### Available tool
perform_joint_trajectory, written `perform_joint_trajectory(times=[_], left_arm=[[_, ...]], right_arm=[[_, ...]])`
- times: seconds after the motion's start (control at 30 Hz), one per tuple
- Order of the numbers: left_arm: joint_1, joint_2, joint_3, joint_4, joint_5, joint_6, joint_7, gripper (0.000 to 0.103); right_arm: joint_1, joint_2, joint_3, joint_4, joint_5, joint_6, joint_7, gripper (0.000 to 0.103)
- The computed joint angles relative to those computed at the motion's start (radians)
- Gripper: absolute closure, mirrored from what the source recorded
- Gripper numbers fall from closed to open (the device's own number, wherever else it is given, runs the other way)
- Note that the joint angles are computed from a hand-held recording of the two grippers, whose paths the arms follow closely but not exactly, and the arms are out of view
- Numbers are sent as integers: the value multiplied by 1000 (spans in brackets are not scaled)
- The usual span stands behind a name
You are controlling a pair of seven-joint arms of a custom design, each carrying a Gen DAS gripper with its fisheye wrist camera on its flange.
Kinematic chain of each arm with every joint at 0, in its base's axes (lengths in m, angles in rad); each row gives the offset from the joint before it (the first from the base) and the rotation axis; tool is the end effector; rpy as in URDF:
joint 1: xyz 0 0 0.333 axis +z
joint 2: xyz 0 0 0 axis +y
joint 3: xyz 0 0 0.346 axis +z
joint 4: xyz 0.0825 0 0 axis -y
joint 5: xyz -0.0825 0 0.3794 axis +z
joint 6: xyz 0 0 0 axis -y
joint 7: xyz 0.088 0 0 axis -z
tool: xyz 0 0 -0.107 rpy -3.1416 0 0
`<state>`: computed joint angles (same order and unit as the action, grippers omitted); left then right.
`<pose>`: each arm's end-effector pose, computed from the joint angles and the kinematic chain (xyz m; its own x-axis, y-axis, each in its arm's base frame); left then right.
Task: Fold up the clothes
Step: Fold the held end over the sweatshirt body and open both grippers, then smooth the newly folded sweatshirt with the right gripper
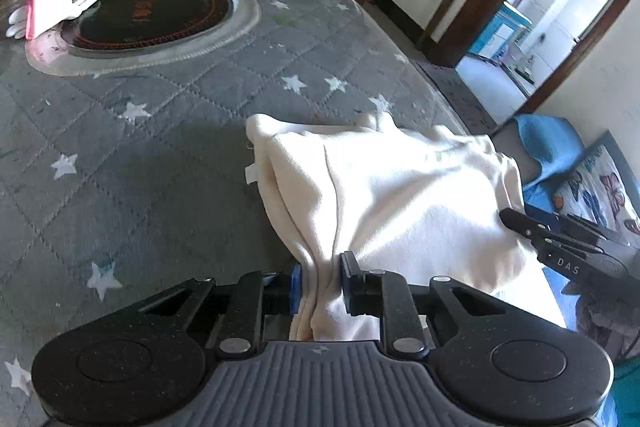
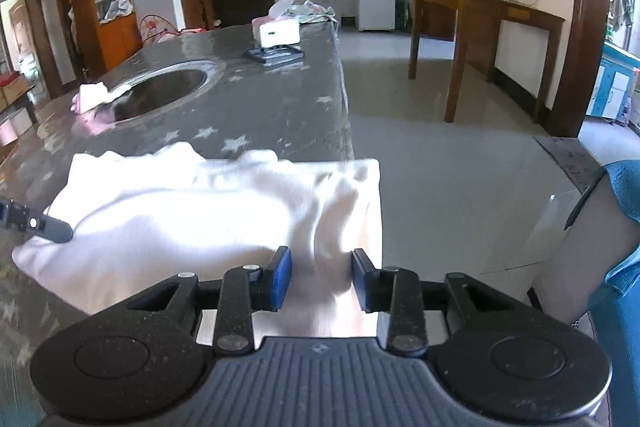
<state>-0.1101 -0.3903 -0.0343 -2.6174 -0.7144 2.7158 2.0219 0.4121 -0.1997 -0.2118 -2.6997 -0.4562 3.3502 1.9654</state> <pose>0.4171 -0.0374 0.4583 -0.0997 -0.9397 0.3271 -0.8667 -0.0795 -0.4925 0.4174 0.1314 0.4228 0.3022 -0.9511 -0.0644 -0.6555 -0.1583 -0.7384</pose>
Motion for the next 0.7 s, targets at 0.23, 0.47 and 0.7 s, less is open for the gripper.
perform_joint_trajectory(times=[0.23,0.47,0.7], left_arm=[[12,-59,24,-33,7,-73,63,76],[34,-183,-7,-111,82,31,72,66],[-174,-268,83,-166,16,148,226,68]], right_arm=[[217,-119,-200,-45,6,-120,-94,70],[210,-184,-173,-61,92,-136,-158,66],[389,-154,-284,17,205,-116,-264,61]])
